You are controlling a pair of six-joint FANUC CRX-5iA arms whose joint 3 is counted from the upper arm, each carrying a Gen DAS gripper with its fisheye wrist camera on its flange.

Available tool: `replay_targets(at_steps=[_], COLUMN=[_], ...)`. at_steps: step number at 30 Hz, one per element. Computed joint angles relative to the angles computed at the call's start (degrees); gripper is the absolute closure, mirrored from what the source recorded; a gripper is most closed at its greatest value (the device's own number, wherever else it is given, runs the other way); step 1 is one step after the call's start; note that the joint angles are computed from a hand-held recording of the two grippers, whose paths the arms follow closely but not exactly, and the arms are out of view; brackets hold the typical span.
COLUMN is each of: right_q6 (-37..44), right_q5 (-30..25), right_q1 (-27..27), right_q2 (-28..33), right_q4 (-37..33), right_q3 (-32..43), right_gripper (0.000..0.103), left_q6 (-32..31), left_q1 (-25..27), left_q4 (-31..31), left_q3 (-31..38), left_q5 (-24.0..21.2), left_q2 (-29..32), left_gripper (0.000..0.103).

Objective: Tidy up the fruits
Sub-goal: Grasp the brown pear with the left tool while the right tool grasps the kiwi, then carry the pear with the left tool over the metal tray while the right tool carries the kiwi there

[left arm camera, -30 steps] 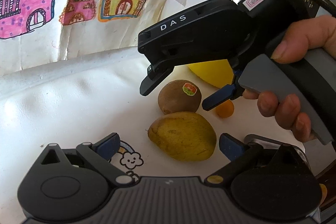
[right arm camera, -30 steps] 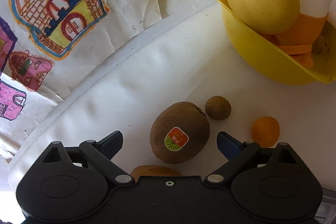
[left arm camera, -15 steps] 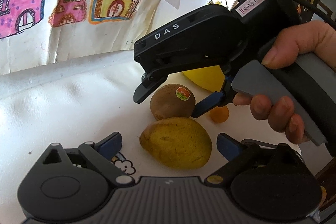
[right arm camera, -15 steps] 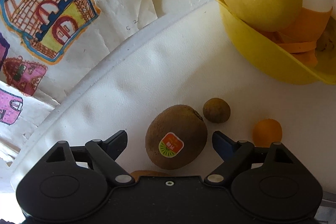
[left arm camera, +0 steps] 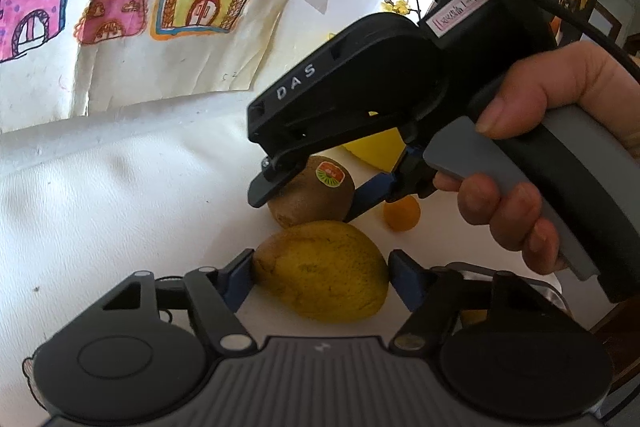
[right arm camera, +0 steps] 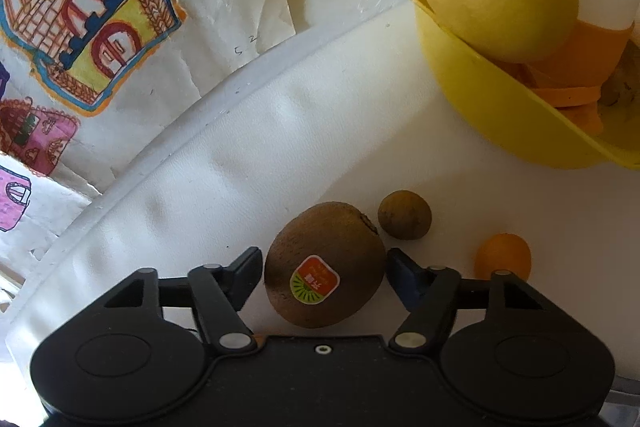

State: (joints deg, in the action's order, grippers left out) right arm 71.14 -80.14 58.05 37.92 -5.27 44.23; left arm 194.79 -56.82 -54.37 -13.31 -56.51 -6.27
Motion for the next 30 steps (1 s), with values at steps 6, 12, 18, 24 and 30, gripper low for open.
replay_targets(at_steps=[6, 12, 18, 24, 30], right_q6=[1.10, 0.82, 0.31, 0.29, 1.07], right_q5=[1.71, 7.42, 16.79, 20.41, 22.04], right_q1=[-0.01, -0.05, -0.33, -0.95, -0.74], right_q2=[-1.34, -4.87, -10.19, -12.85, -15.21], right_q4=[0.19, 0.07, -0.79, -4.02, -5.35], right_q3=[-1.97, -8.14, -17.33, -21.05, -24.00], right_gripper=[0.040, 0.041, 0.042, 0.042, 0.042], left_q6=[-0.88, -2.80, -3.06, -2.34, -1.49], left_q1=[0.60, 0.84, -0.85, -2.44, -3.39], left_q4=[1.10, 3.63, 3.89, 3.89, 4.11], left_q3=[-1.16, -2.89, -3.85, -4.04, -4.93], left_q5=[0.80, -0.31, -3.19, -5.20, -6.31], left_q2=[-1.45, -4.67, -6.55, -7.27, -8.65], left_gripper=[0.029, 0.029, 0.029, 0.029, 0.029])
